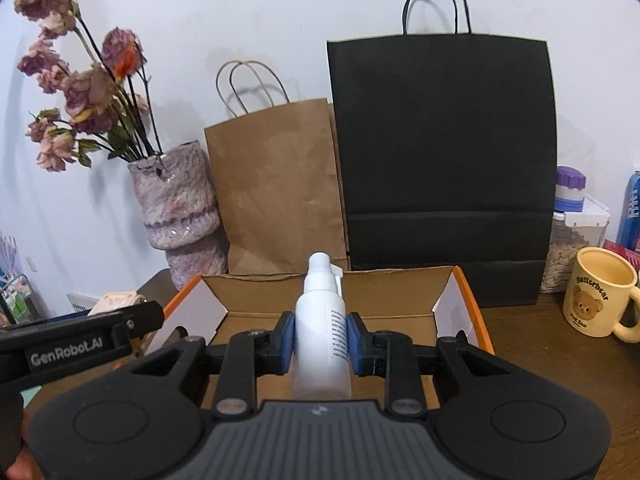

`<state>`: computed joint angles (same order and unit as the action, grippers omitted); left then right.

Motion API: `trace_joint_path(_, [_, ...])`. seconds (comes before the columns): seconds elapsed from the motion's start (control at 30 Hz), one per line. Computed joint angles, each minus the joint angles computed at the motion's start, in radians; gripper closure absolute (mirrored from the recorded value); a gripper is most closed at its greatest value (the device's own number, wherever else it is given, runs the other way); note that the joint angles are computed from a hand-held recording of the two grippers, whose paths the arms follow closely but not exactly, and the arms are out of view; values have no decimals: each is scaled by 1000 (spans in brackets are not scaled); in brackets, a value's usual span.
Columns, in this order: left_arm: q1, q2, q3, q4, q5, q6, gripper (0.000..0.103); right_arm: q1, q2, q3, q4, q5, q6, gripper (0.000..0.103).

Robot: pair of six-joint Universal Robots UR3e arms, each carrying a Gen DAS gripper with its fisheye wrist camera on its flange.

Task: Organize rigid objects
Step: 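Carry the adapter and spray bottle over the red box with both grippers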

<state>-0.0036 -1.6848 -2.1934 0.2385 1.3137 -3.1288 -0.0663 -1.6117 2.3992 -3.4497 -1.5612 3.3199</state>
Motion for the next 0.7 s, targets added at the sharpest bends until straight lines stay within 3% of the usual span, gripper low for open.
trace_joint_path(0.43, [-42, -216, 152, -15, 66, 22, 36, -47, 186, -26, -93, 58, -18, 77])
trace_joint_path(0.7, [-46, -240, 150, -5, 64, 46, 36, -63, 202, -24, -71, 80, -42, 76])
